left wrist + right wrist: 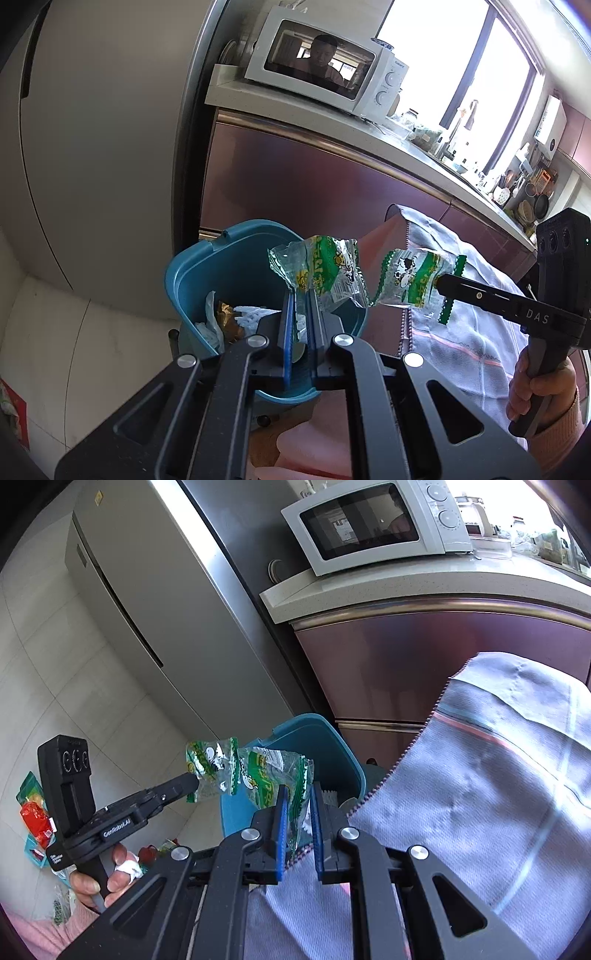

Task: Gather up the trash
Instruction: 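Carry both green wrappers over the teal bin with both tools, then open both tools to drop the green wrappers into the bin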

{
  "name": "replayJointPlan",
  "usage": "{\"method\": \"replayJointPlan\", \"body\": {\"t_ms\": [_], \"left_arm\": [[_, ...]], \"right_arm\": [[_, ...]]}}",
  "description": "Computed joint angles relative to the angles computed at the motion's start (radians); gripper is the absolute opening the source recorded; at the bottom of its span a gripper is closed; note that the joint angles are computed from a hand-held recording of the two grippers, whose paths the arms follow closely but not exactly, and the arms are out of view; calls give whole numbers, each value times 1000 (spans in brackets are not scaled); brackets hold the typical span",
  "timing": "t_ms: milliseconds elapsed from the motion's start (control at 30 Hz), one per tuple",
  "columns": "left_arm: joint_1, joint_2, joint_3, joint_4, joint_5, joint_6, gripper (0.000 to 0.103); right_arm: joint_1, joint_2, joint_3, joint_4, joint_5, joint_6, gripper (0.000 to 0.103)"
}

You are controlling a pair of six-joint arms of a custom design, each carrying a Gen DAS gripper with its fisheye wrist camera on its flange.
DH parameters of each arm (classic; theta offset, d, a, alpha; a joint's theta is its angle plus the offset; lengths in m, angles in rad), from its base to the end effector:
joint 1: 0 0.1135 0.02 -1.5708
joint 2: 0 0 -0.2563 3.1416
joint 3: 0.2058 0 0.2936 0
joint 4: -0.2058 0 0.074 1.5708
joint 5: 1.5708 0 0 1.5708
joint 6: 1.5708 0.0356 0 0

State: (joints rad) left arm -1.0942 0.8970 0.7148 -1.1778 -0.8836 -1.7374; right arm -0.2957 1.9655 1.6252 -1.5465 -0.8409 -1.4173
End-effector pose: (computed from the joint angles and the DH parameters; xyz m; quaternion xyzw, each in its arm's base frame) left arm 0.1042 -0.1418 0.2263 -0.3268 0.8387 -0.0283 0.4348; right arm 0.3704 -0.0851 0.2178 -0.4251 0.7976 0.3726 0.2105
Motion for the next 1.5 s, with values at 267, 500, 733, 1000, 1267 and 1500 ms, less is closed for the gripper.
{"method": "replayJointPlan", "body": {"t_ms": [267, 500, 733, 1000, 1267, 1500], "left_arm": [[28, -16, -57, 43, 36, 9, 7], [40, 4, -74, 78, 50, 29, 7], [73, 21, -81, 127, 65, 81, 7], [89, 32, -92, 146, 80, 89, 7], [141, 38, -114, 200, 112, 149, 7], [219, 58, -132, 279, 157, 244, 9]], "right_arm": [[76, -50, -90, 147, 23, 129, 11], [100, -48, -112, 191, 31, 173, 11], [126, -59, -137, 240, 41, 225, 11], [159, -66, -160, 291, 54, 282, 11], [201, -74, -181, 354, 76, 359, 11], [240, -83, -196, 400, 98, 423, 13]]}}
